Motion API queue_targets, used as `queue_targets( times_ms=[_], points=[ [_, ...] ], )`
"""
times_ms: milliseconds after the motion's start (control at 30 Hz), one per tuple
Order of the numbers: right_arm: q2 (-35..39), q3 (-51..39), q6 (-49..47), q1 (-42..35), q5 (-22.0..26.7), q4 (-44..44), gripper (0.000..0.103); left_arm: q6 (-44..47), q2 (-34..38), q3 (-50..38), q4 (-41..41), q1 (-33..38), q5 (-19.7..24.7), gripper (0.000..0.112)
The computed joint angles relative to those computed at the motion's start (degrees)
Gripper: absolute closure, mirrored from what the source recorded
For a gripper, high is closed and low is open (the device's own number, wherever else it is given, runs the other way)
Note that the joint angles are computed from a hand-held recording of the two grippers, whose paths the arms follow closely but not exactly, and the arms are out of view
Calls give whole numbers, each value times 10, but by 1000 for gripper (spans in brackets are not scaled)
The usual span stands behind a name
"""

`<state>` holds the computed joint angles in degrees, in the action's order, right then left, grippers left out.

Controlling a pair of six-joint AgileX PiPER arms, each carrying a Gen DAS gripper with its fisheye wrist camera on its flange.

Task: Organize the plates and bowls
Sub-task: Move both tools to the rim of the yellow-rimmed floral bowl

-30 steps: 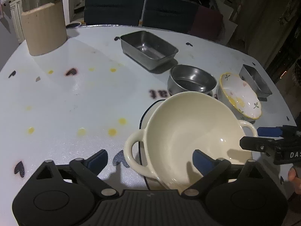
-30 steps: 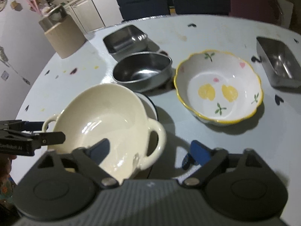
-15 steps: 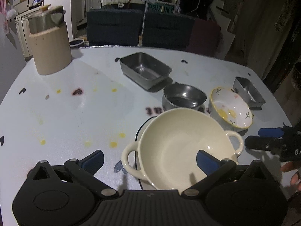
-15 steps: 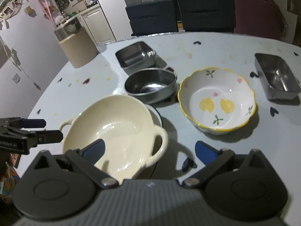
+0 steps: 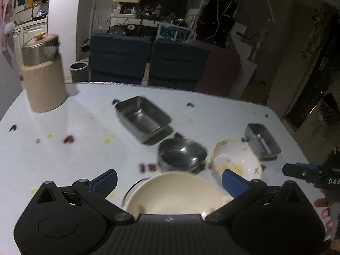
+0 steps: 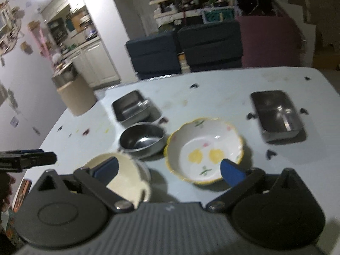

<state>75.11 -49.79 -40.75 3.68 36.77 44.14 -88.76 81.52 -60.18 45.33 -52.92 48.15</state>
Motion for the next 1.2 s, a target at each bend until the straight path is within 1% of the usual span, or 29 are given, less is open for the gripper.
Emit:
queue_targets(
  times_ms=[167, 333, 433, 467, 533, 567, 600, 633, 667, 700, 767, 800, 833, 867, 933, 1000, 1133, 1200],
  points=[
    [13, -11, -21, -39, -10, 15, 0, 22, 53, -60, -7, 17, -32, 9],
    [33, -23, -35, -69, -16, 23, 0, 51, 110, -117, -30, 34, -68, 9],
    [46, -31, -39, -81, -20, 27, 0, 75, 146, -150, -50, 42, -81, 11],
    [54, -37, -40, -84, -22, 26, 0, 83, 156, -158, -59, 46, -89, 12],
    [68, -44, -41, -89, -30, 26, 0, 107, 172, -167, -85, 58, -113, 20],
    [76, -49, -39, -91, -33, 22, 1, 118, 179, -173, -99, 63, -121, 21],
    [87, -58, -29, -93, -32, 12, 1, 127, 186, -178, -110, 68, -125, 25],
    [97, -69, -17, -95, -27, 1, 3, 137, 194, -184, -122, 72, -128, 32],
    [109, -76, -18, -98, -25, 5, 9, 148, 201, -191, -134, 77, -130, 34],
    [121, -86, -19, -102, -21, 8, 12, 158, 208, -196, -147, 82, -133, 39],
    [146, -105, -5, -102, -17, -6, 23, 173, 221, -205, -170, 92, -137, 43],
    [157, -112, -2, -103, -13, -9, 26, 177, 227, -210, -177, 96, -136, 47],
    [170, -120, -11, -106, -5, -3, 34, 183, 234, -217, -186, 101, -135, 49],
    [179, -125, -13, -107, 0, -2, 38, 190, 240, -221, -196, 106, -137, 49],
    [192, -130, -8, -103, -4, -4, 39, 214, 257, -234, -223, 118, -141, 54],
    [203, -136, -8, -102, -4, -3, 39, 236, 273, -248, -246, 126, -137, 57],
    [224, -149, 25, -90, -12, -30, 41, 287, 309, -277, -305, 144, -136, 61],
    [234, -156, 47, -82, -20, -45, 42, 315, 328, -296, -331, 149, -131, 61]
  ],
)
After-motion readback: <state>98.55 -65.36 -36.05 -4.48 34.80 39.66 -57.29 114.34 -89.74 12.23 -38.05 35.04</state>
